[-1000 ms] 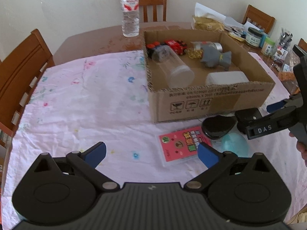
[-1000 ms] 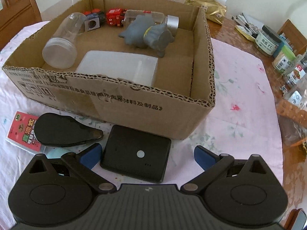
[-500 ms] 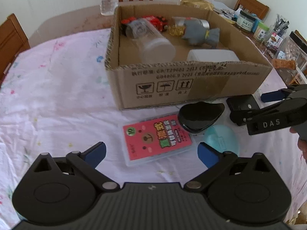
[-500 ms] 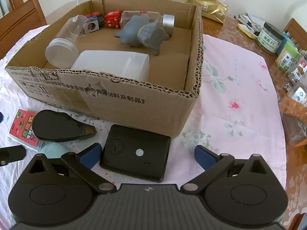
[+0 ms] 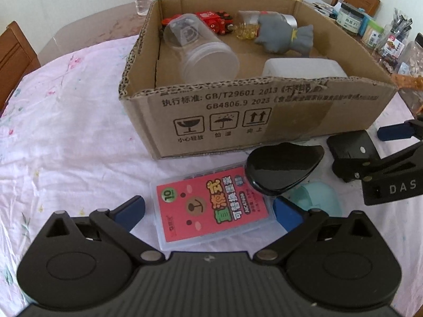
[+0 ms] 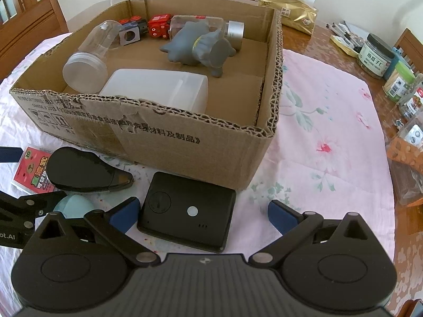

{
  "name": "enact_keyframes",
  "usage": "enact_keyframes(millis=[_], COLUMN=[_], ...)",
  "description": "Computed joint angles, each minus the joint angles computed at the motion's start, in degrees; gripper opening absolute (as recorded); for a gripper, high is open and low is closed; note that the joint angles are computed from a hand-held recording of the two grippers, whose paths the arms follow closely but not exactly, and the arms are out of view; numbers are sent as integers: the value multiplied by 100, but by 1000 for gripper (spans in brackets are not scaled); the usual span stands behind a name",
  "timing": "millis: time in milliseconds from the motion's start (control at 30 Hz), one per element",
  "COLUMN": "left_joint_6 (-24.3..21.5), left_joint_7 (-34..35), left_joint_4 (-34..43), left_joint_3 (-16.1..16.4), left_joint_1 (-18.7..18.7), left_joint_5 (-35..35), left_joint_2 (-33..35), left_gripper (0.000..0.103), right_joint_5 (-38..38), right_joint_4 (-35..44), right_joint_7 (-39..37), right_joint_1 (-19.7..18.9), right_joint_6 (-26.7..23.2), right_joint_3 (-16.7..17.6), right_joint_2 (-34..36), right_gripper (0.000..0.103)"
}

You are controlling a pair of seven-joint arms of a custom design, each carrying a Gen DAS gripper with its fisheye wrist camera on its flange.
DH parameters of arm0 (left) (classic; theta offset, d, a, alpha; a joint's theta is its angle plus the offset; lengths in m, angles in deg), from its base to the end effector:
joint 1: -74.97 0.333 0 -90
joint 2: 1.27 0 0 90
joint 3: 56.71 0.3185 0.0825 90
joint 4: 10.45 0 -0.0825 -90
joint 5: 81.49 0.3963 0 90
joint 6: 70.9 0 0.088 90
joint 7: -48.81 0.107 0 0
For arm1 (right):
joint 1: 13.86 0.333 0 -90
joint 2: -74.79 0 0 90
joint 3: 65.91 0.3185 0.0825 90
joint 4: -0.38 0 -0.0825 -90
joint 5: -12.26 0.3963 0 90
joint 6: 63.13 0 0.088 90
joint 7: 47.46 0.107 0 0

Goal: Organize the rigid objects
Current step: 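Move the left tool to the pink card pack while the right tool approaches the black square case, then grasp the pink card pack with the left tool while the right tool grasps the black square case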

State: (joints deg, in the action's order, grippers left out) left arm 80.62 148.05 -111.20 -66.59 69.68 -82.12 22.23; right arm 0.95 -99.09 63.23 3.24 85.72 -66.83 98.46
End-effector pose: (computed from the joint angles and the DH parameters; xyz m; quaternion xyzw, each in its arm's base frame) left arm 0.6826 -0.1707 0.3862 -0.5416 0.8054 -0.2006 0.1334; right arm 0.6764 0.2017 0.3855 -0.7114 0.6633 -0.1628 0.1659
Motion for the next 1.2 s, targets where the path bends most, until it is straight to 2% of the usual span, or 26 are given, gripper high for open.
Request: enact_keyframes(millis=[233,567,733,833,1200], left_joint_6=[7,235,150,128,176], left_joint_7=[-241,467,883,904,872], left_joint_4=[-72,142,262,310,227], left_joint_3=[142,-54,-231,-186,-121], left_joint_1=[82,265,391,338,299], left_joint_5=[87,-78,-416,-449,-474], left_joint_2=[-59,170,217,249,197], left_gripper=[103,102,91,91,91], right_joint_5=[13,-70,-133,-177,-468], right_joint_4=[-39,-163,-271,-340,69], right_joint_7=[-63,-16,33,86,986], right_joint_1=[-6,23,39,60,299], right_joint_6=[69,289,455,532,-135], right_joint_3=[5,-29,-60,-83,-181], right_joint_2=[-10,-43,-78,-112,25], right_gripper=[103,103,103,103,103])
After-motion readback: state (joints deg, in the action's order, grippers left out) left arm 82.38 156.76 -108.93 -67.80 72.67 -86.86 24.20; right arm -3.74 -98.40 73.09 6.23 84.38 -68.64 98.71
